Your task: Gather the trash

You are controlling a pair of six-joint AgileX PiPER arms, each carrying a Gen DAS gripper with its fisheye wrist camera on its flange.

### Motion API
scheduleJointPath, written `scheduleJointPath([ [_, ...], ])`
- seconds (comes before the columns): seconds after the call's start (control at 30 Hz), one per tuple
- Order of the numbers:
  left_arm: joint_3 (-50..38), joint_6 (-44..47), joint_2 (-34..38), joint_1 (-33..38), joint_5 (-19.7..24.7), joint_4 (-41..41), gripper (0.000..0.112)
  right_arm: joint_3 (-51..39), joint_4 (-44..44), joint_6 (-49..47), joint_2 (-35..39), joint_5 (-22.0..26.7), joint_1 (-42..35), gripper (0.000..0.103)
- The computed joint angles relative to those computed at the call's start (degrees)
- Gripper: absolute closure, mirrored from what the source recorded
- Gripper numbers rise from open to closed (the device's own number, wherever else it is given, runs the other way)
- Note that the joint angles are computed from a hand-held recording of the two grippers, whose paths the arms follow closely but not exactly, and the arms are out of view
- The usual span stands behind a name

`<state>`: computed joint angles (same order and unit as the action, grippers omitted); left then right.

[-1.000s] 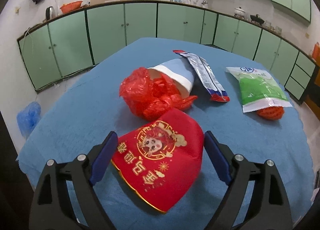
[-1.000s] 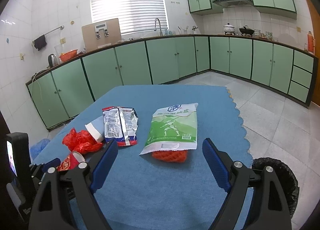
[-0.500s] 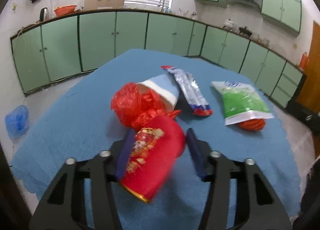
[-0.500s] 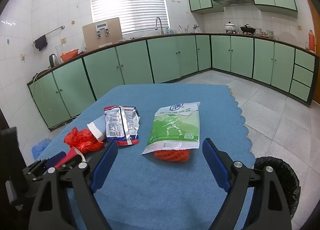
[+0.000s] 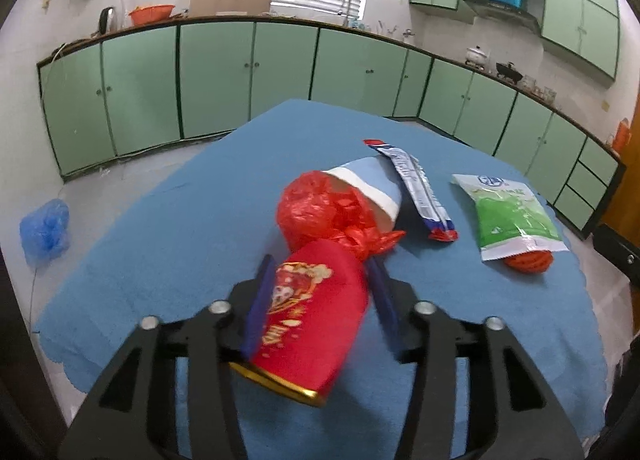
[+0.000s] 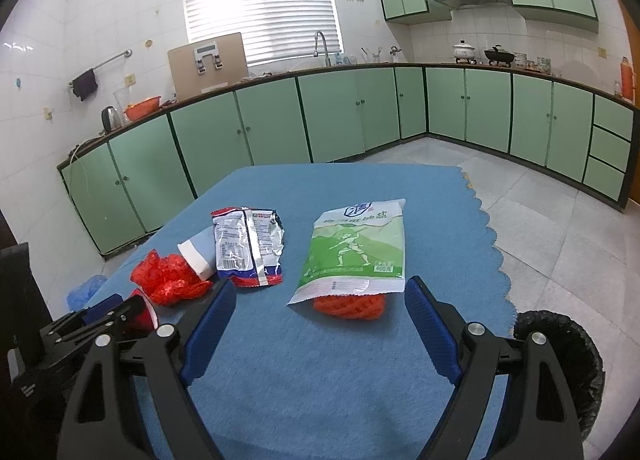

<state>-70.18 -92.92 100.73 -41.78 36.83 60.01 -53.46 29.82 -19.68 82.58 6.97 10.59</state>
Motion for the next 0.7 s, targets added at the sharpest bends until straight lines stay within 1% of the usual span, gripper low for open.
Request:
scheduleJointPath([
  [0.07,0.69,-0.43,-0.06,0.80,-0.62,-0.29,0.055,-0.04,-2.29,2.07,-0.05,-0.20,0.29,0.018],
  [0.17,1.41,-0.33,-0.48,1.57,-0.96,0.22,0.055,-0.26,-2.48,2.32,0.10,0.07,0.31,0.018],
  [0.33,3.52,-4.59,-1.19,1.81,-2.73,4.60,0.060,-0.69,-5.01,4.62,0.36,0.16,0.86,0.018],
  [0.37,4.07,-5.90,-1.43,1.73,-3.19,5.70,0.063,-0.76,-5.32,4.85,0.37,0.20,0.94,0.018],
  [0.4,4.93,-7.79,-1.97,1.73,-4.18,7.48,0.081,-0.84,-5.23,4.78,0.39,0.26,0.97,0.018],
  [0.43,6.03,-10.11,-2.87,1.96,-6.03,10.03,0.082,-0.96,-5.13,4.74,0.47,0.31,0.97,0.018],
  [0.47,5.87,-10.25,-3.06,1.73,-5.58,10.28,0.087,-0.99,-4.60,4.27,0.51,0.33,0.91,0.018],
  [0.5,5.87,-10.39,-3.33,1.98,-6.56,10.44,0.089,-1.03,-4.39,4.10,0.56,0.31,0.90,0.018],
  [0.63,5.52,-10.77,-3.69,2.62,-9.04,10.09,0.094,-1.08,-3.58,3.19,0.55,0.23,0.91,0.018],
  [0.67,5.43,-10.91,-3.93,2.69,-9.50,10.13,0.106,-1.07,-4.16,3.63,0.51,0.12,0.99,0.018],
  [0.7,5.19,-10.73,-4.18,2.97,-10.65,9.93,0.112,-1.10,-4.38,3.77,0.57,0.05,1.02,0.018],
])
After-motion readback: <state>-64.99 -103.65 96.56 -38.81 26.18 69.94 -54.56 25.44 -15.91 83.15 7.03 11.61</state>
